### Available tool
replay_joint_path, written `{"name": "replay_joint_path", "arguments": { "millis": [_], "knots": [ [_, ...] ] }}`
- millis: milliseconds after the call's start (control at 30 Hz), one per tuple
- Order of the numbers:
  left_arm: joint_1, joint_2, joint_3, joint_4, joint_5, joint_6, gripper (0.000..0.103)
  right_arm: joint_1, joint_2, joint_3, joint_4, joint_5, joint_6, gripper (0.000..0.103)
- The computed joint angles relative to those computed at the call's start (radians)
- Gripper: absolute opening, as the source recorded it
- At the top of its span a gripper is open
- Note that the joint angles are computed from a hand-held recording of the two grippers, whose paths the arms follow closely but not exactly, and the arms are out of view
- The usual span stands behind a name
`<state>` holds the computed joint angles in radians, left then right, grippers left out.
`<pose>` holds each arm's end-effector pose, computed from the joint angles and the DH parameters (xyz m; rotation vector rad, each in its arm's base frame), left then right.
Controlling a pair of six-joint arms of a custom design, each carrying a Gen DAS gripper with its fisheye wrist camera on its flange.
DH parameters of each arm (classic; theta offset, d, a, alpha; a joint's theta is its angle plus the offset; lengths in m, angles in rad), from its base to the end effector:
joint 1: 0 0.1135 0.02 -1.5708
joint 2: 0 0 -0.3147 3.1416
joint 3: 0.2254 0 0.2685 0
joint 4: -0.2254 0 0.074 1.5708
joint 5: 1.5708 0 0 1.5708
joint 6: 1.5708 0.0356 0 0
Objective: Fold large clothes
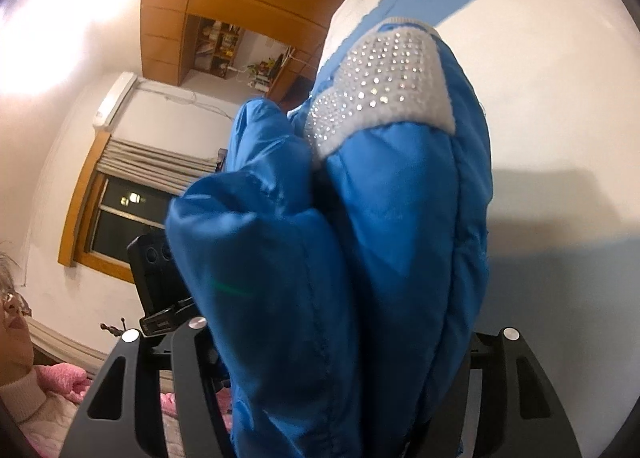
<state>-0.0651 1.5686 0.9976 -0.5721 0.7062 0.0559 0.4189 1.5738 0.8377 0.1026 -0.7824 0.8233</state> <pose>0.3117 -0.0435 0.2453 0.3602 2.5494 -0.9484 0.2960 0.1593 0.2382 -0.0089 2.4321 1.4999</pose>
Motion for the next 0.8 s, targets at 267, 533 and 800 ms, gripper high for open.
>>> {"name": "replay_joint_path", "arguments": {
  "millis": [267, 533, 800],
  "knots": [
    [0.080, 0.222, 0.162, 0.021, 0.006, 0.006, 0.069, 0.007, 0.293, 0.337, -0.134, -0.036, -0.077, 0.063],
    [0.150, 0.475, 0.353, -0.035, -0.012, 0.025, 0.072, -0.005, 0.556, 0.593, -0.260, -0.053, -0.126, 0.063],
    [0.151, 0.522, 0.376, -0.026, -0.026, 0.010, 0.085, -0.028, 0.571, 0.548, -0.276, -0.033, -0.127, 0.082]
  ]
}}
